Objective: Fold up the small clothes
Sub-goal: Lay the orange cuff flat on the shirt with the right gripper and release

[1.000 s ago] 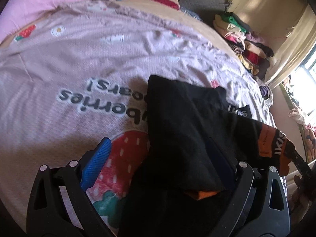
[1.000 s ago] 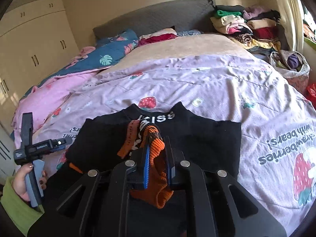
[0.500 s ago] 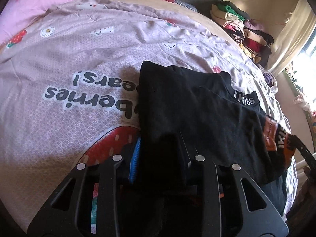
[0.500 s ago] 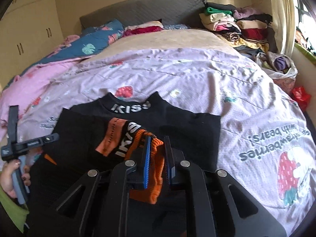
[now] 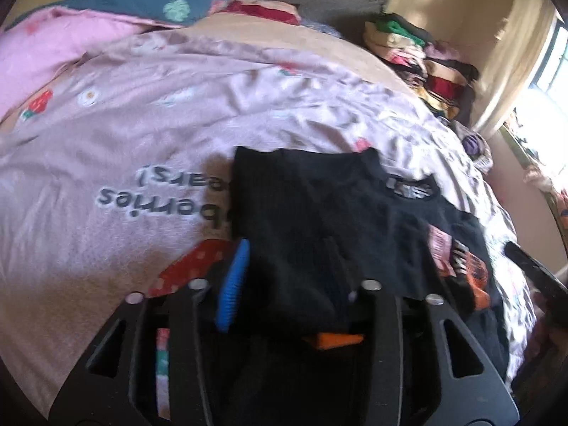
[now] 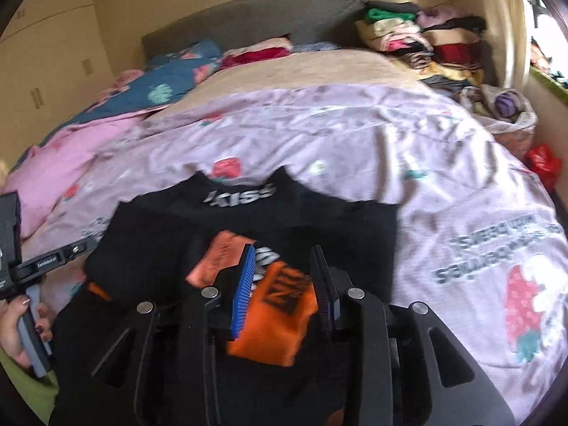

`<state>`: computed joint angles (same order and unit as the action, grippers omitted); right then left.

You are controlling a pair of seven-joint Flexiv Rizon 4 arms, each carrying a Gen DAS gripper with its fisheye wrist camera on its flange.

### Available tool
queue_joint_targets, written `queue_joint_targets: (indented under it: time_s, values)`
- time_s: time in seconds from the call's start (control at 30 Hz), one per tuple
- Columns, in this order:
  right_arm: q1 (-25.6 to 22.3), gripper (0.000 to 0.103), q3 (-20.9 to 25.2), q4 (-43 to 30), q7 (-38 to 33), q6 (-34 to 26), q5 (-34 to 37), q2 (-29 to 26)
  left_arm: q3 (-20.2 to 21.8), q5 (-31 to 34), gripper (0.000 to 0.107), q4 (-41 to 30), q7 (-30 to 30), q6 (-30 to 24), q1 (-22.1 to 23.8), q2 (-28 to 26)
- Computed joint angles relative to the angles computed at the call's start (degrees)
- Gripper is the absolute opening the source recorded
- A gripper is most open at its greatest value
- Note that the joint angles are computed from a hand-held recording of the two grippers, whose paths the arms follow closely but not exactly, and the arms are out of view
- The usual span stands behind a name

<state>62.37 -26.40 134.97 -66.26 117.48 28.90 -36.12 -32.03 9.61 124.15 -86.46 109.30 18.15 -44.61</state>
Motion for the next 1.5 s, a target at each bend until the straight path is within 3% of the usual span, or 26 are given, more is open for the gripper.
queue_joint_targets:
  time_s: [0.13,0.33,0.57,0.63,0.73,0.8,0.93,1.07,1.13,1.27,1.37,1.5]
  values:
    - [6.1,0.042,-5.4,-0.1,-0.5,-3.5,-0.9,-1.4,-1.2,0.8,0.044,-0.3,2.3,-2.3,-0.9,0.2]
    - [6.2,0.045,-4.9,0.2,0.0,-3.0,-3.9,-1.1,5.2,-3.3,0.044,-1.6,6.3,-5.8,-8.3,0.5]
    - [-2.8,0.052,5.6,-2.5,-0.8,-1.0,-7.3,-0.5,2.9,-3.0,0.044,0.1,8.3,-3.1,-5.4,-1.5]
    - [-2.2,0.052,5.0,-3.4,-0.9,-3.7,-7.2,-1.3,2.6,-3.0,0.044,0.3,8.2,-3.0,-5.1,-1.5]
    - [2.3,0.052,-0.7,-4.1,1.7,-11.3,-7.8,-3.2,2.9,-3.1,0.044,0.4,8.0,-2.8,-5.4,-1.3]
    - [1.6,0.052,-1.0,-4.5,3.5,-14.1,-9.5,-4.3,2.7,-3.0,0.044,0.3,8.0,-2.9,-5.3,-1.5]
    - [-3.5,0.063,3.8,-4.0,6.0,-10.5,-12.1,-3.3,3.1,-3.2,0.044,0.3,8.0,-3.0,-5.7,-1.2]
    - [-1.9,0.070,2.2,-2.6,7.1,-8.4,-13.5,-2.5,3.1,-3.4,0.045,0.6,7.6,-2.9,-5.8,-0.7]
    - [0.0,0.079,0.5,-2.0,7.4,-7.7,-12.8,-2.4,3.1,-3.4,0.046,0.7,7.4,-2.7,-5.8,-0.6]
    - [1.0,0.088,-0.9,-1.4,7.6,-6.8,-11.7,-1.8,3.2,-3.1,0.053,1.4,6.8,-2.1,-5.8,0.0]
    - [1.5,0.090,-1.6,-0.9,7.8,-6.0,-10.4,-1.6,2.4,-2.5,0.063,2.1,6.3,-1.8,-4.9,0.4]
    - [2.5,0.092,-2.4,-0.5,7.8,-5.2,-8.8,-1.2,3.7,-2.5,0.068,2.9,5.4,-1.3,-5.9,2.0]
